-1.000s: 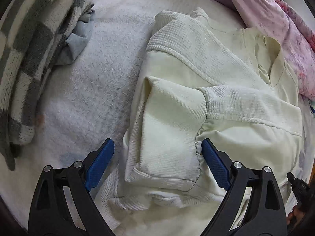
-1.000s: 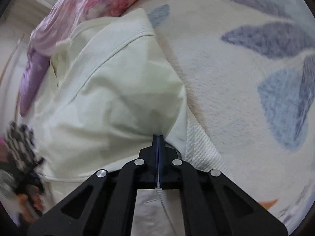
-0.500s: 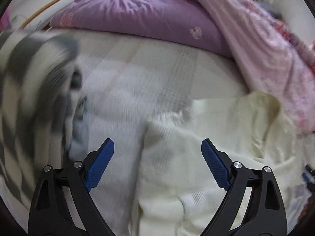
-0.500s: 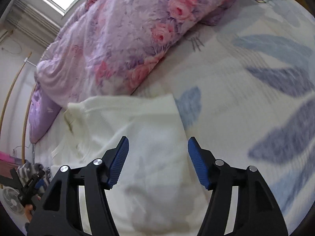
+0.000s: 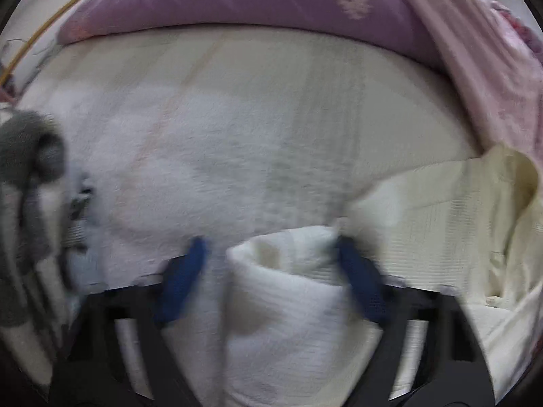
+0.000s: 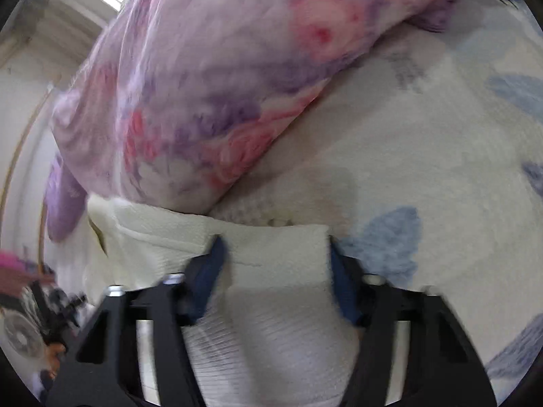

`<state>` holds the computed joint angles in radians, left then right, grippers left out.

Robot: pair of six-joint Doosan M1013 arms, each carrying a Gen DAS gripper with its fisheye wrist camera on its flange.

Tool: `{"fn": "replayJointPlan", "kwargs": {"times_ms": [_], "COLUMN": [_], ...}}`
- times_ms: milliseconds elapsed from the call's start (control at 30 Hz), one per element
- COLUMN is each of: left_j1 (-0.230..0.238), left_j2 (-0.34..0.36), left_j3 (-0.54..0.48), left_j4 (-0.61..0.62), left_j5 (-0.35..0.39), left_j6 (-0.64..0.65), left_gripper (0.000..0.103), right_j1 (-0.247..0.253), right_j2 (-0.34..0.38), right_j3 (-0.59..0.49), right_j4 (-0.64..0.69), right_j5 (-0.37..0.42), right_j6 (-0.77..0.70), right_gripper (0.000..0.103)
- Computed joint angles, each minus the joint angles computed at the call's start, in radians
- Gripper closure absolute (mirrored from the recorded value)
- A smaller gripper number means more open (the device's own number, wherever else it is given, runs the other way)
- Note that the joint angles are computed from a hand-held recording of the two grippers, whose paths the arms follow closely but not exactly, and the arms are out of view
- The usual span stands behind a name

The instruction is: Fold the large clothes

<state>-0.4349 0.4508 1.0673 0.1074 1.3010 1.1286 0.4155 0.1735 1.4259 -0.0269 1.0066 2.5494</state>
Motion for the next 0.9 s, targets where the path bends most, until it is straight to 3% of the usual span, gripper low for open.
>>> {"fn": "replayJointPlan", "kwargs": {"times_ms": [33,67,100,333,467,667,833,900], "left_j1": [0.002,0.002,0.000,0.002,-0.015,-0.049,-0.098,-0.111], "left_j2": [-0.002,0.000,-0.005,-0.154,-0.253,-0.421,-0.546,-0.585], "left_j3": [0.000,-0.012,-0.014,0.075,0.135,0.273,0.422,0.485], "left_j4": [-0.017,-0.025,-0.023,-0.022,0.003,0.022,0.016,0.006], "left_j5": [-0.009,0.002,-0.004,-0.152,-0.173,-0.101,0.026,0.074], "left_j6": [0.007,0.016,0.019,0.019,0.021,-0.036,-0.110,-0.133], "left_gripper": [0.070,0.083,0.087,0.089,0.089,0.089,0.089,0.089], "right_j1": [0.006,0.006,0.007,0.080,0.158,0.311,0.461,0.517], "right_j2": [0.012,0.007,-0.007,-0.131,-0.189,-0.277,-0.338,-0.352], "right_j3": [-0.018,-0.013,0.002,0.048,0.048,0.063,0.120,0.152], "right_j4": [-0.024,-0.019,-0.015,-0.181,-0.273,-0.370,-0.403,-0.396], "right_j5": [0.041,0.031,0.001,-0.123,-0.102,0.003,0.148,0.201], "right_j6": [-0.016,-0.030,-0.039,0.042,0.098,0.255,0.462,0.554], "right_gripper": [0.086,0.088,0.089,0.089,0.089,0.090,0.089,0.084]}}
